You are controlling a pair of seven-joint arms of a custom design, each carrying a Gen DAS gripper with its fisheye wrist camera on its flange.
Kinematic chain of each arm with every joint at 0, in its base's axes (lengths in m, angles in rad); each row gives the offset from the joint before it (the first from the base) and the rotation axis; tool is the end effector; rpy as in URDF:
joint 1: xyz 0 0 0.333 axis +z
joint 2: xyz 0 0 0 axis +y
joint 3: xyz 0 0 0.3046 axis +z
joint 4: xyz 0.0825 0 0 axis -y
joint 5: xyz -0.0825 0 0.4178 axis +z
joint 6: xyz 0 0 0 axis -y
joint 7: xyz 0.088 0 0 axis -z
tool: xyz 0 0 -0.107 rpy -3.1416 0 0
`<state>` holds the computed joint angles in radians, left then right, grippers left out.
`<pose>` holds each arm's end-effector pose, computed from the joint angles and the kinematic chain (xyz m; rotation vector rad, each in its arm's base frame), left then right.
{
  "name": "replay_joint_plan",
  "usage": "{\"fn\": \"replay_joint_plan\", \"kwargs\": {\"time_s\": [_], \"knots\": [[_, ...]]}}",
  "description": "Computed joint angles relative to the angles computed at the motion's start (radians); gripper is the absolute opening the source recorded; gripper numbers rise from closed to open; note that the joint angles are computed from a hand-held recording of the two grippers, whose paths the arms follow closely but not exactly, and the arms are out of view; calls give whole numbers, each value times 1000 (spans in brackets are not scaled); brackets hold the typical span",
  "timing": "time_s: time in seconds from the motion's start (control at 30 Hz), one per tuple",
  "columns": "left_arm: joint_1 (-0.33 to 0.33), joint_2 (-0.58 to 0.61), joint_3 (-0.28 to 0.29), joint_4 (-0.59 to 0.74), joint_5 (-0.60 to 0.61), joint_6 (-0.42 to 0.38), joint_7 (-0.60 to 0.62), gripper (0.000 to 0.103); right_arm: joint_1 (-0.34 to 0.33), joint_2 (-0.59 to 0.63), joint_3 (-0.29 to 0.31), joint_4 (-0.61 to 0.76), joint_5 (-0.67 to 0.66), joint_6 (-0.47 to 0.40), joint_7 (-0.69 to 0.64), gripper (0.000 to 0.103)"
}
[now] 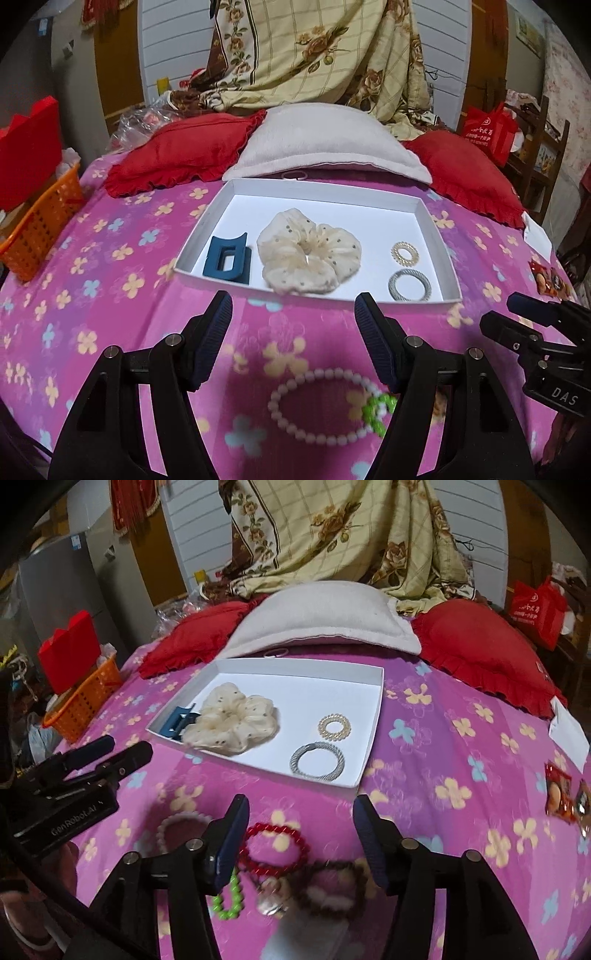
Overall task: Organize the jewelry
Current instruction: 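Withdraw both tools from the box toward the remaining bracelets, then grasp the white pearl bracelet with the left tool while the right tool grasps the light blue fuzzy scrunchie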
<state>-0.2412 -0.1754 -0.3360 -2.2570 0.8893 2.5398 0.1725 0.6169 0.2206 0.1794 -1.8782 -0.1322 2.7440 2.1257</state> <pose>0.4605 -0.3157 0.4480 -1.8689 1.5786 -0.6816 0.4796 0.4873 0.4425 -2.0312 1.4533 -0.1598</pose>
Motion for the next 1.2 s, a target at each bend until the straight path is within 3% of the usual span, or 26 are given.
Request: {"fn": "replay_joint_plan", "kwargs": {"time_s": [0.2, 0.43, 0.57, 0.77, 1.2], "knots": [[-17, -62, -32, -51, -4, -32, -35, 69, 23, -64, -3, -69, -61, -13, 82, 58], [-28, -125, -66, -100, -6, -56, -69, 69, 11, -129, 24, -150, -27, 1, 107, 59], [-32, -157, -86, -123, -13, -62, -91, 69, 8, -167, 34, -189, -34, 20, 137, 65], [-36, -184, -107, -140, -20, -76, -93, 69, 6, -209, 47, -223, -81, 29, 181, 66], [-45, -213, -132, -154, -39, -78, -94, 69, -3, -259, 67, -266, -71, 27, 174, 66]]}}
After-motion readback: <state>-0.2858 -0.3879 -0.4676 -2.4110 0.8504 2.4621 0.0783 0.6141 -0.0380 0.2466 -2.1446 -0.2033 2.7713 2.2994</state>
